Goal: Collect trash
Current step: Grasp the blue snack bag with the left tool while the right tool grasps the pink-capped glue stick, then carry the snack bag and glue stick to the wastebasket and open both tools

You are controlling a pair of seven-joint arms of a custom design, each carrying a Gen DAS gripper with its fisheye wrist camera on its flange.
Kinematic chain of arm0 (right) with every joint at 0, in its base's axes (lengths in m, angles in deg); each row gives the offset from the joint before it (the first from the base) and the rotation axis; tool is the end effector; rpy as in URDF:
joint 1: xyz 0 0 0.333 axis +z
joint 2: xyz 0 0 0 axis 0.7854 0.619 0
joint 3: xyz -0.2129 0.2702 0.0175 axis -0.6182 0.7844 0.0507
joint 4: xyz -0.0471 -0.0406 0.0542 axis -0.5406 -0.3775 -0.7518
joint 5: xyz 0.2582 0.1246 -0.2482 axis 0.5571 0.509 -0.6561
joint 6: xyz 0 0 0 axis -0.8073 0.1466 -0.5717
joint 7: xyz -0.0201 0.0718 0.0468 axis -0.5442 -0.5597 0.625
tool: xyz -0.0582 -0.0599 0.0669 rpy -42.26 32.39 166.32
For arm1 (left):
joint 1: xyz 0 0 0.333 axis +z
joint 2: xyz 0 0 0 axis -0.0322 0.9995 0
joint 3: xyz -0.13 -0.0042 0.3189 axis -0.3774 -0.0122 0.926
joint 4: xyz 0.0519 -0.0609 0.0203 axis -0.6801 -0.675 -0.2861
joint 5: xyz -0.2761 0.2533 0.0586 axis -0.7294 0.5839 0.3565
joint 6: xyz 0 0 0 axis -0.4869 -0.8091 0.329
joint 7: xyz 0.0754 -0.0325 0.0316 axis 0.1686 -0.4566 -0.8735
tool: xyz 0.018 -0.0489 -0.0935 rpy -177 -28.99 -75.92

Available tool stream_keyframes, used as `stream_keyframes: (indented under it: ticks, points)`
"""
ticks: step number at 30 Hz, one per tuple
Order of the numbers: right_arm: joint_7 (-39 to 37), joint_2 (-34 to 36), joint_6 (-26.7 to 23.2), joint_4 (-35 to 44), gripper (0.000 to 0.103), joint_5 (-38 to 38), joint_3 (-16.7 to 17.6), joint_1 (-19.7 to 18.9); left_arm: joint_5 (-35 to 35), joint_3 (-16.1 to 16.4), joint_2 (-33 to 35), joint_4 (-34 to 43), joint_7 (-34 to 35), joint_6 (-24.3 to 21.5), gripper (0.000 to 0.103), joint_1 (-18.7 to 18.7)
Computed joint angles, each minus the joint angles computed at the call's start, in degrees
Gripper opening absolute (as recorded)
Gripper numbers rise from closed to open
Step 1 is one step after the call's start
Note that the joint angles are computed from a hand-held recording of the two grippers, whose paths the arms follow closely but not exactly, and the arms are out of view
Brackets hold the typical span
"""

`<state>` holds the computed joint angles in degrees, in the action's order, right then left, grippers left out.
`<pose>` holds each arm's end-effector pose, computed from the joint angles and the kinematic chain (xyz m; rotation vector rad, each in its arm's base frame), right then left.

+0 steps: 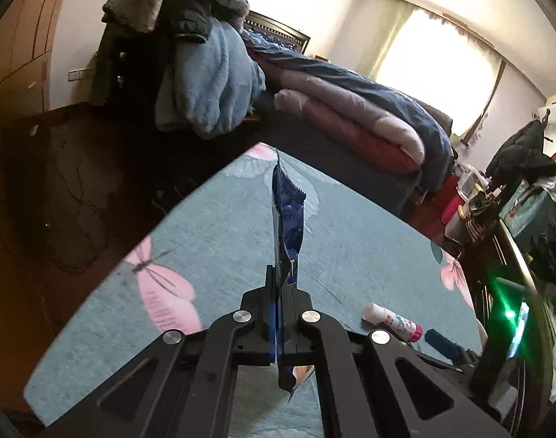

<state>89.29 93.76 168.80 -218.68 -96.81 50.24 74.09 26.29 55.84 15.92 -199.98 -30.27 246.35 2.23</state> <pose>0.4769 0.2650 0.3815 -1.7223 1.9088 -0.5599 0.4396 -0.0270 0.4321 -1.9652 1.6056 -1.1131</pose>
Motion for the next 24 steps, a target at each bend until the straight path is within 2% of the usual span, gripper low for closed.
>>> stream_keyframes:
  ticks: [6, 9, 10, 15, 24]
  points:
    - [0.0, 3.0, -4.8, 3.8, 0.097, 3.0, 0.0, 2.0, 4.7, 0.1, 1.8, 2.1, -3.0, 2.3, 0.0, 2.2]
    - [-0.5, 3.7, -7.8, 5.0, 0.087, 4.7, -0.1, 2.8, 6.1, -1.2, 2.4, 2.8, -3.7, 3.1, 0.0, 4.3]
    - [-0.1, 3.6, -8.5, 5.0, 0.087, 4.0, -0.2, 3.2, 6.2, -1.7, 2.5, 3.0, -3.6, 3.0, 0.0, 4.8]
    - [0.0, 1.8, -7.7, 2.8, 0.086, 3.6, -0.2, 2.9, 8.1, -3.3, 2.6, 3.9, -4.5, 3.3, 0.001, 6.2]
    - [6.0, -6.7, -6.8, -6.1, 0.086, -1.4, 2.0, -0.7, 9.3, -4.5, 0.4, 3.3, -4.7, 2.3, 0.0, 4.1]
